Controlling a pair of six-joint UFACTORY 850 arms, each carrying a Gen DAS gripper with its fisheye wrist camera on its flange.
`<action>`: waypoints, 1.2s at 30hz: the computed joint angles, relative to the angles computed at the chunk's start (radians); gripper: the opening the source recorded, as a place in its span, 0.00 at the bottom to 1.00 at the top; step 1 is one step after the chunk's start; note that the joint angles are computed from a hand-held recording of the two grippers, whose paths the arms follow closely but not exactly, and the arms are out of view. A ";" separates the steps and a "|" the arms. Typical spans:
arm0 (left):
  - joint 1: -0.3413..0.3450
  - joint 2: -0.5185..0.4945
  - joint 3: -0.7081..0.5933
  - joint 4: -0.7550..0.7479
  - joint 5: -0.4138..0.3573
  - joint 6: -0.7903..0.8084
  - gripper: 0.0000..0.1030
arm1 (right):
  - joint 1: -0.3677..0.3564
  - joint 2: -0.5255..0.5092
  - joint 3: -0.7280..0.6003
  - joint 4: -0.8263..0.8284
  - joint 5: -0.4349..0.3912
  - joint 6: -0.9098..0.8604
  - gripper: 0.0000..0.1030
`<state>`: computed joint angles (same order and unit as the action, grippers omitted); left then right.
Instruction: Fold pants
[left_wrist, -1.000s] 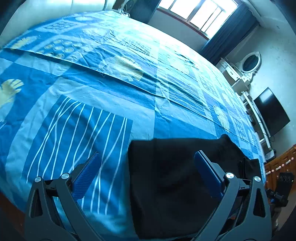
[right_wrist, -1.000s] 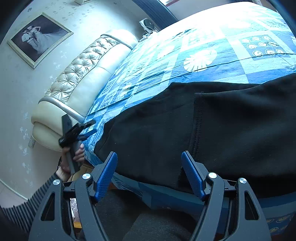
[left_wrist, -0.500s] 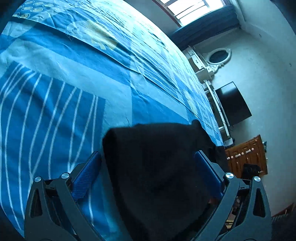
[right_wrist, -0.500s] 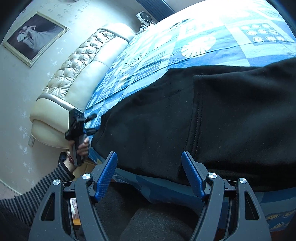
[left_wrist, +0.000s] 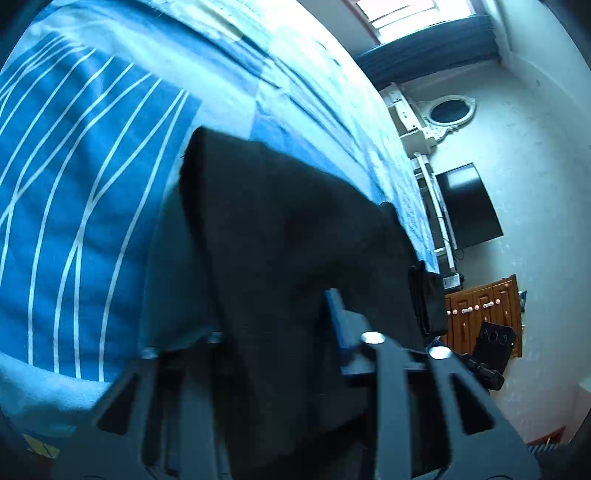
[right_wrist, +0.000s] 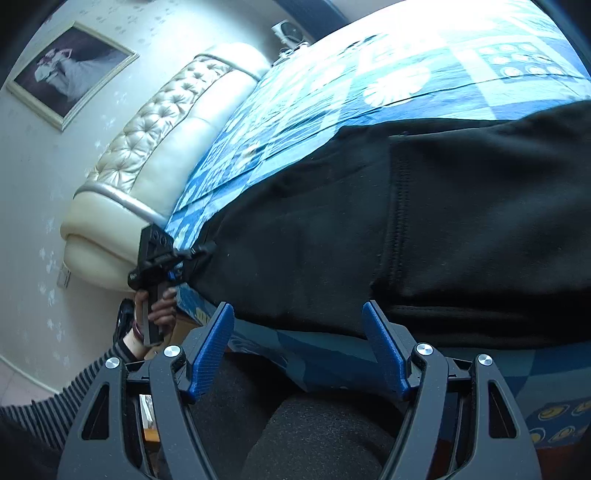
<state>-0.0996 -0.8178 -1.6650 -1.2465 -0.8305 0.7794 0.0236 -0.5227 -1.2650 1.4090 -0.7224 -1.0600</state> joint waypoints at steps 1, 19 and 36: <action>-0.002 0.002 0.002 -0.002 0.002 0.002 0.17 | -0.004 0.002 0.005 0.013 -0.002 0.000 0.70; -0.089 0.120 -0.021 0.038 0.109 -0.063 0.13 | -0.020 0.046 0.061 0.064 0.115 0.013 0.79; -0.289 0.077 -0.282 0.521 0.189 -0.478 0.12 | -0.031 0.127 0.132 0.015 0.261 0.066 0.83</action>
<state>-0.3882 -0.7409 -1.9470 -0.7258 -0.6420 0.3012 -0.0075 -0.3960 -1.1333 1.4237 -0.4612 -0.9942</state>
